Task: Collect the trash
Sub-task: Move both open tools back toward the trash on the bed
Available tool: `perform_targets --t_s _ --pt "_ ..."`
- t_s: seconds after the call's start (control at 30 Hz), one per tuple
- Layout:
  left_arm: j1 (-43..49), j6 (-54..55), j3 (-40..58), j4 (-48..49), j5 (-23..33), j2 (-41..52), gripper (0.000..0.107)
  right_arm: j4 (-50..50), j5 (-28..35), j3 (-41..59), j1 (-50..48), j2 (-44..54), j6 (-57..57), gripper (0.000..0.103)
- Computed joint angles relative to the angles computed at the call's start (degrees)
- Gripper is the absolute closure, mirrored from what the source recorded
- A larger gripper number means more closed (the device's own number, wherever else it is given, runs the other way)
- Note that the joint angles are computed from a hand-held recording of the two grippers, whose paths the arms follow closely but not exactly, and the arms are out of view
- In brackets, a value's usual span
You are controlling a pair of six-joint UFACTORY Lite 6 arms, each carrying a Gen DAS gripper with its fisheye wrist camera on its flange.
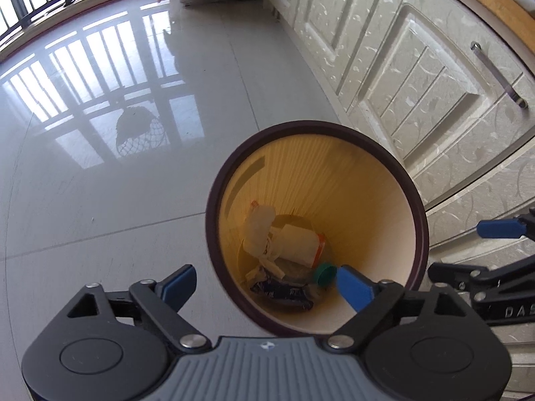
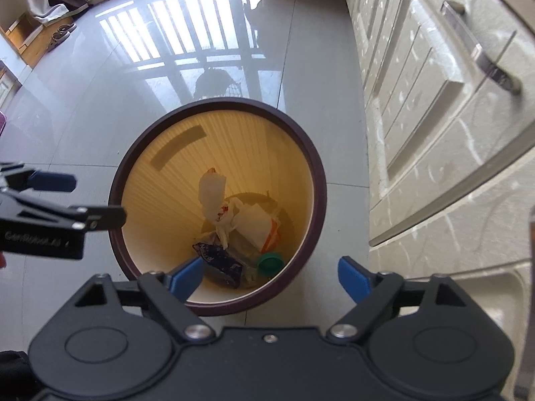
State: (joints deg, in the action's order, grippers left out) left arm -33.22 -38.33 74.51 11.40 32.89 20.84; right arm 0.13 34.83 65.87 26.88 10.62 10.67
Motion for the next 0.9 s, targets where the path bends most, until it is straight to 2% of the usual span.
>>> perform_targets --t_s 0.13,0.3,0.9 --pt "-0.8 -3.4 -4.2 1.3 0.6 -4.7 0.005 -2.9 1.1 -1.1 0.9 -3.1 3.1 0.005" --pt "-2.1 -7.0 -7.3 2.6 2.0 -9.2 0.004 -6.4 2.9 -3.0 1.6 -7.2 6.4 0.000" --pt "-11.0 -19.8 -9.6 9.9 13.2 -20.4 0.004 -15.6 11.3 -5.8 7.5 -20.4 14.9 0.000"
